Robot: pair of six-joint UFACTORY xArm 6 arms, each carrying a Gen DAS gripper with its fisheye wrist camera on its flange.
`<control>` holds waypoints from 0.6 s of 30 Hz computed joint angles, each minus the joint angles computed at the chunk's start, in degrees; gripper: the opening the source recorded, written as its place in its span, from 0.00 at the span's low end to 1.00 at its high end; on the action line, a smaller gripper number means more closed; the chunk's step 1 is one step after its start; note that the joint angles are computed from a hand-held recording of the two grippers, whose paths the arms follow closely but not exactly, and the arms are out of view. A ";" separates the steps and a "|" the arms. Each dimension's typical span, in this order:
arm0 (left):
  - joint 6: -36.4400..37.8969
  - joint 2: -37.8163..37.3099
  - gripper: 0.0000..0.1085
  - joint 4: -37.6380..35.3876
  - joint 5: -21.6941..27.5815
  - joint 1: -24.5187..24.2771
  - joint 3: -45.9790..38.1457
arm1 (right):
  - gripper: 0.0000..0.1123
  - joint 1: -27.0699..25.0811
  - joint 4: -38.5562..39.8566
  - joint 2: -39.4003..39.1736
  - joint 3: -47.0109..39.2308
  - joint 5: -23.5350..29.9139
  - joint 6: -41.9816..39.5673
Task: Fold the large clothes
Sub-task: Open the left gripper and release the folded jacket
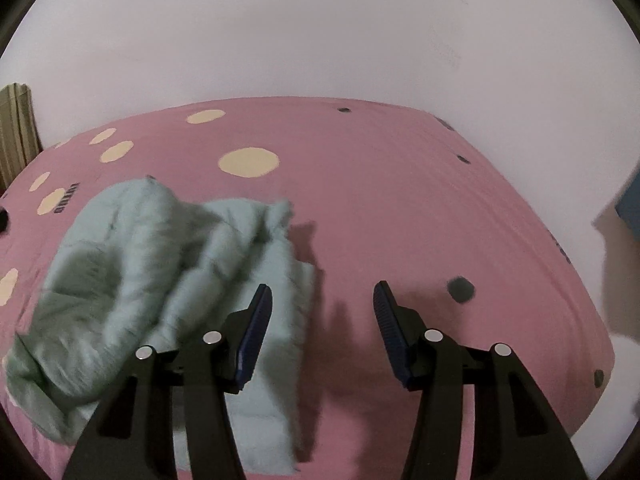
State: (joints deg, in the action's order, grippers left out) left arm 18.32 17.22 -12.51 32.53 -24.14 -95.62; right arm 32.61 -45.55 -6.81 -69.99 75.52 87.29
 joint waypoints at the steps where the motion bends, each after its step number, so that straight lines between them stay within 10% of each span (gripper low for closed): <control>1: -0.21 0.93 0.74 0.12 0.40 0.45 -0.76 | 0.57 -0.09 -0.21 0.85 -1.11 -0.43 -0.46; 18: 2.95 8.93 0.74 -6.45 5.17 2.92 -5.27 | 0.66 -5.57 7.93 13.76 -13.18 -11.92 -8.44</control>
